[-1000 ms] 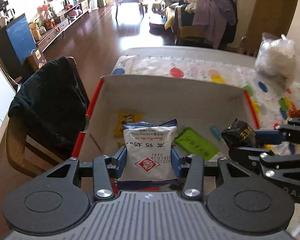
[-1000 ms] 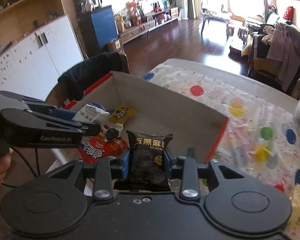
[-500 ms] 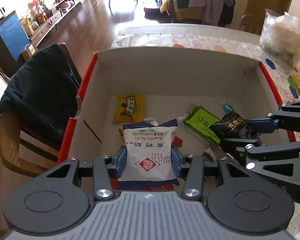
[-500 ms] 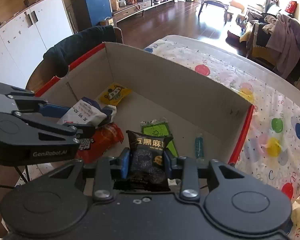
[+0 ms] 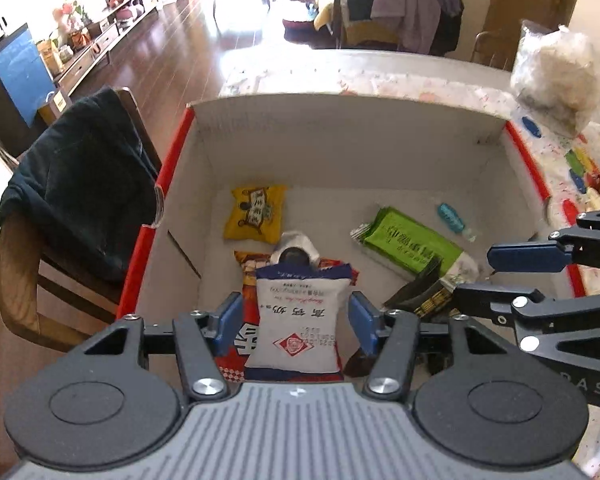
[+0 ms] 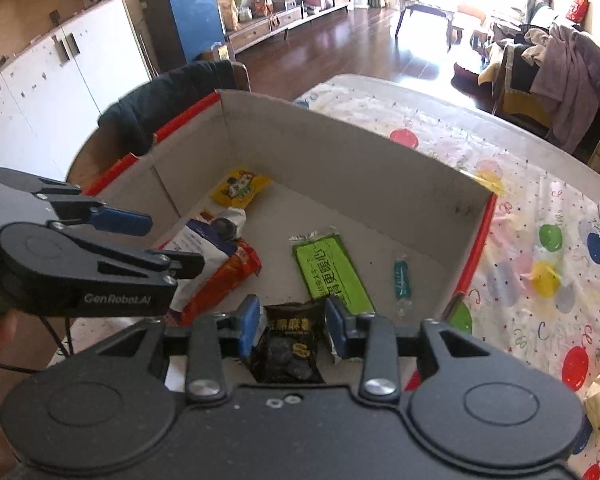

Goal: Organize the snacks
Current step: 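Open both tools to drop the white and black packets into the box, then move both tools back to the snack pile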

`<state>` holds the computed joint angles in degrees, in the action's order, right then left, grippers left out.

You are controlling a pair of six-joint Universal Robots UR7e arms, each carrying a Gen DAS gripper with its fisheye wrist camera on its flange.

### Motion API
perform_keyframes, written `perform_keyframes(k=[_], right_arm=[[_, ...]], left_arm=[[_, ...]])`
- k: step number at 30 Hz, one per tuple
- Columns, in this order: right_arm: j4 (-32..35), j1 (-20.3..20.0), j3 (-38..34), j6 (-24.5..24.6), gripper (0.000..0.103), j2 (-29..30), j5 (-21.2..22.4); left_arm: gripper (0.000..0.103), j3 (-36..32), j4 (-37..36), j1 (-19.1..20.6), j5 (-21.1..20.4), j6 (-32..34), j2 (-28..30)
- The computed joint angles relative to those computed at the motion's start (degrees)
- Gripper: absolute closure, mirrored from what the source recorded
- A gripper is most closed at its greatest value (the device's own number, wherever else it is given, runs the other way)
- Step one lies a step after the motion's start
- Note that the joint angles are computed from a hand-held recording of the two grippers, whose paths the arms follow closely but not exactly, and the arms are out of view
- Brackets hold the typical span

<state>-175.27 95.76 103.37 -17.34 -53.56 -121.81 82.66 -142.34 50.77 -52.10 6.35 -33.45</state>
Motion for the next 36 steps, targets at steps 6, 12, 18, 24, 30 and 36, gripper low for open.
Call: perform_keyframes(k=[6, 12, 18, 24, 30, 36], right_arm=[[-4.2, 0.6, 4.6, 0.7, 0.065, -4.5, 3.0], [-9.9, 1.3, 9.3, -0.2, 0.057, -9.1, 3.9], [-16.9, 1.0, 15.2, -1.1, 0.028, -14.4, 3.3], [-20.3, -1.1, 20.6, -1.3, 0.016, -20.7, 1.8], [-24.5, -4.2, 25.7, -1.7, 0.003, -25.8, -0.6], [-27.5, -9.4, 30.5, -2.2, 0.0, -31.4, -2.4]], left_arm=[[0.041, 2.5, -4.1, -1.8, -1.6, 1.7, -2.0], [0.035, 5.0, -9.7, -4.3, -4.0, 3.3, -3.4], [0.026, 6.0, -12.4, -7.0, -7.4, 4.1, -3.0], [0.022, 5.4, -13.6, -9.4, -10.9, 4.2, -0.6], [0.021, 4.6, -14.3, -11.8, -14.4, 3.7, 2.5], [0.02, 0.7, -12.7, -13.8, -18.4, 2.6, 7.9]])
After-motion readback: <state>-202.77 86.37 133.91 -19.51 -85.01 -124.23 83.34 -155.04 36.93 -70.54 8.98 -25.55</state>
